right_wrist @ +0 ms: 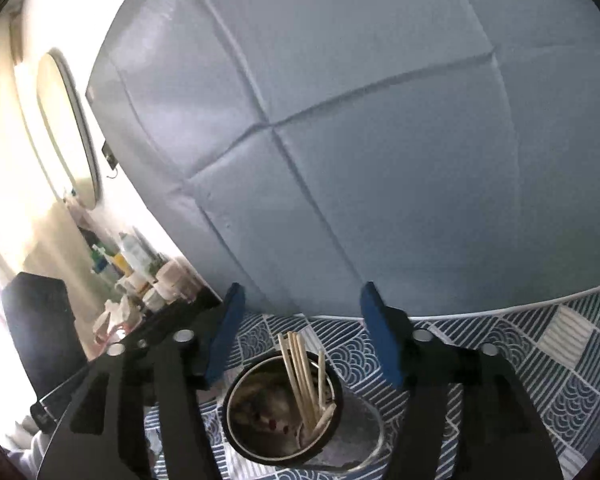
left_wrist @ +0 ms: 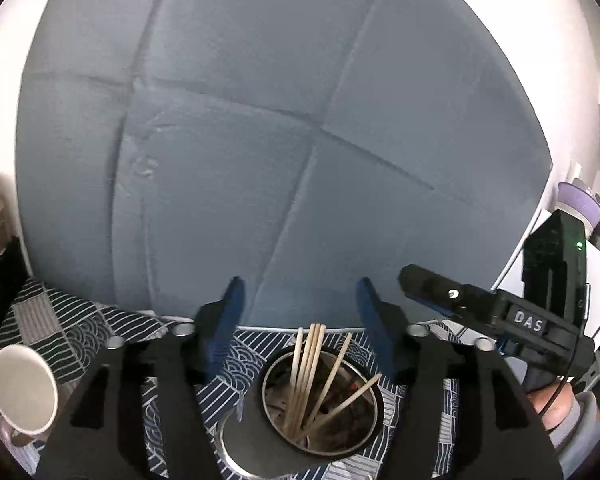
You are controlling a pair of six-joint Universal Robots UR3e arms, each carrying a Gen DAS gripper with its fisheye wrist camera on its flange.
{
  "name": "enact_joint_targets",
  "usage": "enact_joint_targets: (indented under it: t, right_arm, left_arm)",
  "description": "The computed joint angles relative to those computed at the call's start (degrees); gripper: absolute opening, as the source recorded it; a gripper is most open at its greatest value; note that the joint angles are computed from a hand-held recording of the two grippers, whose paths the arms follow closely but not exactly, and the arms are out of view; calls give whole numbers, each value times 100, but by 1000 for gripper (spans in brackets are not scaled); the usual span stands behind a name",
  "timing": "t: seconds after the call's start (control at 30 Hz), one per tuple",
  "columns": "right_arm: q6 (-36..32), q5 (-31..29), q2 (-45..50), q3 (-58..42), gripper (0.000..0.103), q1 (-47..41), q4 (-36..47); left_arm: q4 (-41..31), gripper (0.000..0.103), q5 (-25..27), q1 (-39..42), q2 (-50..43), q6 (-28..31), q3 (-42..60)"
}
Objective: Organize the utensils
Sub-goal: 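Open both tools to drop the chopsticks into the black holder, then lower both open tools back to the loose chopsticks on the cloth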
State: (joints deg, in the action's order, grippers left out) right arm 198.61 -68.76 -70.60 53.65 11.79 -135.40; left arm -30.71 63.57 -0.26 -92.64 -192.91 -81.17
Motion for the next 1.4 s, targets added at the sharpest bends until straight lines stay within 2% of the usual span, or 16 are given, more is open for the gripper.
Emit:
enact_joint_targets:
  t: [0.07,0.1,0.13,0.2,0.27,0.57,0.83,1.0,1.13,1.23,1.4]
  right_arm:
    - [-33,-233,-110,43,73,71,67]
    - [-63,-380,-177,93,76,118,83]
    - [-119,-520,-246,157,78,165,81]
    - [-187,-694,-400,344,84,216,37]
    - [-206,-824,-554,545,85,255,-29]
    - [-132,-1075,-1333,1597,87,135,167]
    - [-201,-1201,-2190,3107,87,49,167]
    - [-271,-1301,-2711,4151,87,85,231]
    - [-292,-1458,-3183,5063,87,177,270]
    - [-331,-1585,-3471,5648,87,225,376]
    - [-494,-1794,-3675,6211,87,373,470]
  left_arm:
    - [-139,76,135,-3,170,-27,-98]
    - [-219,79,140,2,239,-40,-126]
    - [-337,88,186,-6,286,-38,-119]
    - [-457,91,287,-17,454,-43,-273]
    - [-586,97,347,9,554,-30,-322]
    - [-1375,97,579,104,1190,-56,-780]
    - [-1361,97,802,-125,1682,-20,-1651]
    - [-1303,97,1068,-579,1940,30,-2272]
    - [-1194,97,1444,-1169,1901,93,-2621]
    - [-1097,97,1532,-1491,1835,24,-2840]
    - [-1016,97,1696,-1921,1688,52,-3039]
